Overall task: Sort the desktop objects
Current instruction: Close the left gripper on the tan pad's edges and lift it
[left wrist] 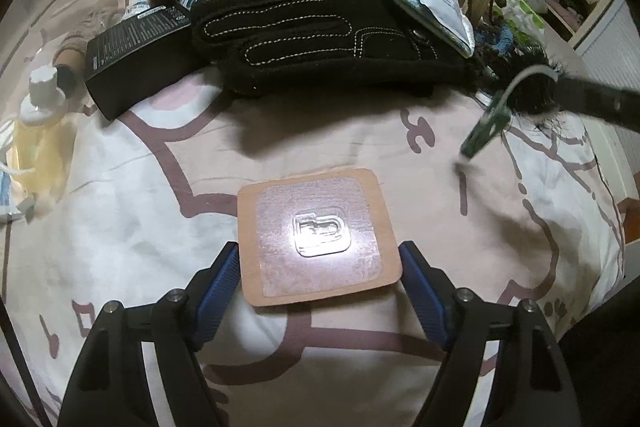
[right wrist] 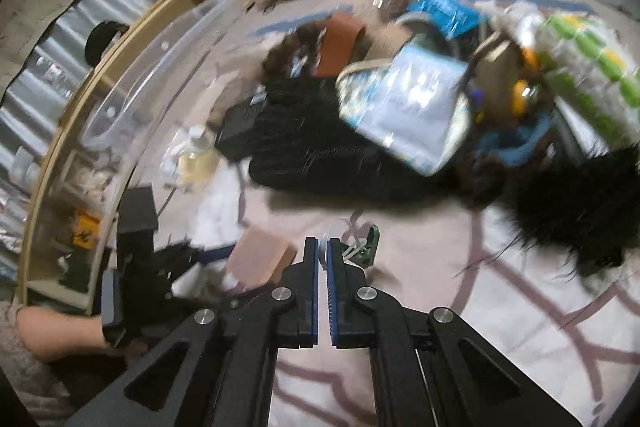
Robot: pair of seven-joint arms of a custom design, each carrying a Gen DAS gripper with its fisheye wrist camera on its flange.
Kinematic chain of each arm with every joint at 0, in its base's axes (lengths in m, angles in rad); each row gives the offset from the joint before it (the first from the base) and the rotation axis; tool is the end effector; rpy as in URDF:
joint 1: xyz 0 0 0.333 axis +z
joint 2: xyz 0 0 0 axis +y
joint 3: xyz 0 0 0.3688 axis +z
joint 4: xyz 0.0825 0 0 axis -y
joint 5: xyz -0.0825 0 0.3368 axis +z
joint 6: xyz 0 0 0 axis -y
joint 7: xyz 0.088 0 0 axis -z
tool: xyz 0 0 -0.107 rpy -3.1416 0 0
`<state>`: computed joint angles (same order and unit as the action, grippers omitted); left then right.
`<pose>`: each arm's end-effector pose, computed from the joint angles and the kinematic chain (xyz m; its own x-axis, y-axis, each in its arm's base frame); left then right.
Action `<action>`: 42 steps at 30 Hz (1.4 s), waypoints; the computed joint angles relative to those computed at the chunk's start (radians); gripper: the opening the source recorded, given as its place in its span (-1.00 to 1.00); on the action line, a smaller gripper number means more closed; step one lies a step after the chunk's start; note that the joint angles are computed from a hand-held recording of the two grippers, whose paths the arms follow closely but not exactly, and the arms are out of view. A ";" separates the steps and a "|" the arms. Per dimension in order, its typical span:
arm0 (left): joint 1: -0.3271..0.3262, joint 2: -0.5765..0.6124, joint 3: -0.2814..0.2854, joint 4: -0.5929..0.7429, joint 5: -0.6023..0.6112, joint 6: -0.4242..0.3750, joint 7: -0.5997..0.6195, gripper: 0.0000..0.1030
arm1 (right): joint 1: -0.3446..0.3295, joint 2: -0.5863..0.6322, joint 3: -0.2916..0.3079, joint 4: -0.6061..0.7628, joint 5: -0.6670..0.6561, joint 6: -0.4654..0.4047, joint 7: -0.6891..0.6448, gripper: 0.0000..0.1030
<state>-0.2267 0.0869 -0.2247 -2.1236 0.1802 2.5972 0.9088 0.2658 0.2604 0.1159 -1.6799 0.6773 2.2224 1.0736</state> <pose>0.4994 -0.2421 0.4935 0.0538 -0.9901 0.1294 -0.9241 -0.0985 -0.3694 0.5853 0.2466 0.5532 0.5347 -0.7052 -0.4656 -0.8355 -0.3588 -0.4161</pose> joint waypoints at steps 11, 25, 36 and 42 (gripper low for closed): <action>0.009 0.010 0.003 0.004 0.014 -0.040 0.067 0.53 | 0.029 0.024 -0.029 -0.010 -0.217 0.015 0.094 -0.92; 0.038 -0.025 0.014 -0.023 -0.052 -0.055 0.209 0.53 | 0.060 0.021 0.002 -0.062 -0.265 0.138 -0.086 0.44; 0.059 -0.036 0.022 -0.064 -0.166 0.013 0.270 0.53 | 0.113 0.083 -0.005 -0.035 -0.369 0.170 -0.099 0.08; 0.059 -0.030 0.021 -0.063 -0.160 0.035 0.258 0.53 | 0.118 0.104 -0.006 -0.029 -0.395 0.199 -0.095 -0.14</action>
<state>-0.1675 0.0572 -0.2037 -2.1863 0.0199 2.6320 1.1668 0.3843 0.3649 0.1096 -1.7085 0.2826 2.4218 0.9781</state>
